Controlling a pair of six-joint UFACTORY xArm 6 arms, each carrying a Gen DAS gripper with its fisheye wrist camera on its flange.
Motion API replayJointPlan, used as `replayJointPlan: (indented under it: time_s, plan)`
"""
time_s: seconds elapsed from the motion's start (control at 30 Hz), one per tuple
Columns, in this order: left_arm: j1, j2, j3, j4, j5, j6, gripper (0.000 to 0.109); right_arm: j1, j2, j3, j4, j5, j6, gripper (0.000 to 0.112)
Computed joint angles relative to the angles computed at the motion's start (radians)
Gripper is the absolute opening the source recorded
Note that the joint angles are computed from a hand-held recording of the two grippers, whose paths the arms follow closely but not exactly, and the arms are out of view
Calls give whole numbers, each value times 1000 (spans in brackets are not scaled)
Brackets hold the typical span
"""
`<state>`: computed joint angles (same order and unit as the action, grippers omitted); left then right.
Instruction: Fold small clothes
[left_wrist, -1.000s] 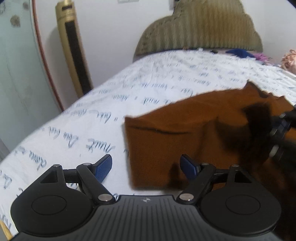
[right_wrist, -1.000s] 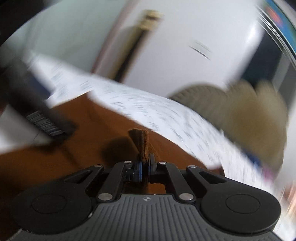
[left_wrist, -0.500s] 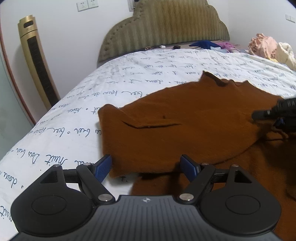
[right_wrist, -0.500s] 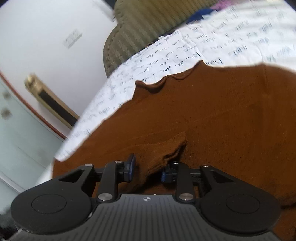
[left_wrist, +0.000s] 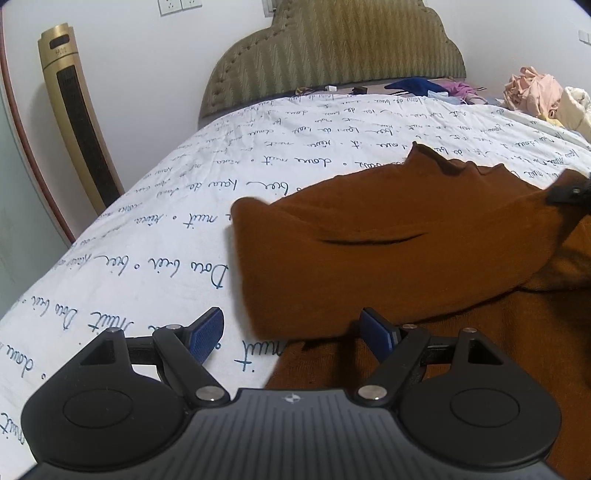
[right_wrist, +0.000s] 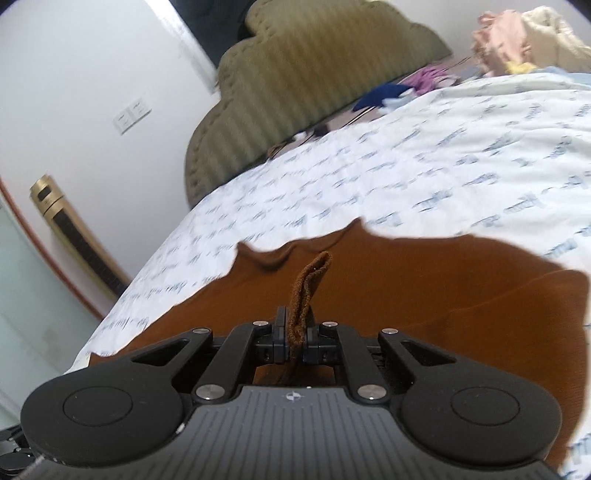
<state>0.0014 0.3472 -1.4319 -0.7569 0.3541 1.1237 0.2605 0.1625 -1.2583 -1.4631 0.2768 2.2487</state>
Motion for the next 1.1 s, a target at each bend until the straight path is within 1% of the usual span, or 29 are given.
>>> replayJointPlan:
  time_s: [0.1, 0.23, 0.37, 0.57, 0.73, 0.9, 0.97, 1.1]
  plan:
    - [0, -2, 0, -6, 12, -5, 81, -2, -43, 52, -28, 36, 43, 12]
    - [-5, -7, 5, -16, 2, 10, 81, 15, -102, 118, -26, 100, 26, 12]
    - [-4, -7, 2, -14, 12, 2, 81, 33, -156, 177, -26, 167, 28, 12]
    - [0, -11, 6, -26, 23, 7, 81, 55, -202, 236, 10, 253, 10, 12]
    - [7, 0, -4, 11, 21, -37, 81, 70, -231, 278, 33, 300, 9, 12]
    - [23, 17, -34, 46, 76, -110, 81, 80, -234, 291, 56, 340, -11, 12]
    - [26, 20, -41, 56, 91, -126, 81, 77, -233, 292, 63, 345, -20, 12]
    - [25, 19, -38, 65, 87, -134, 81, 70, -228, 289, 74, 351, -51, 12]
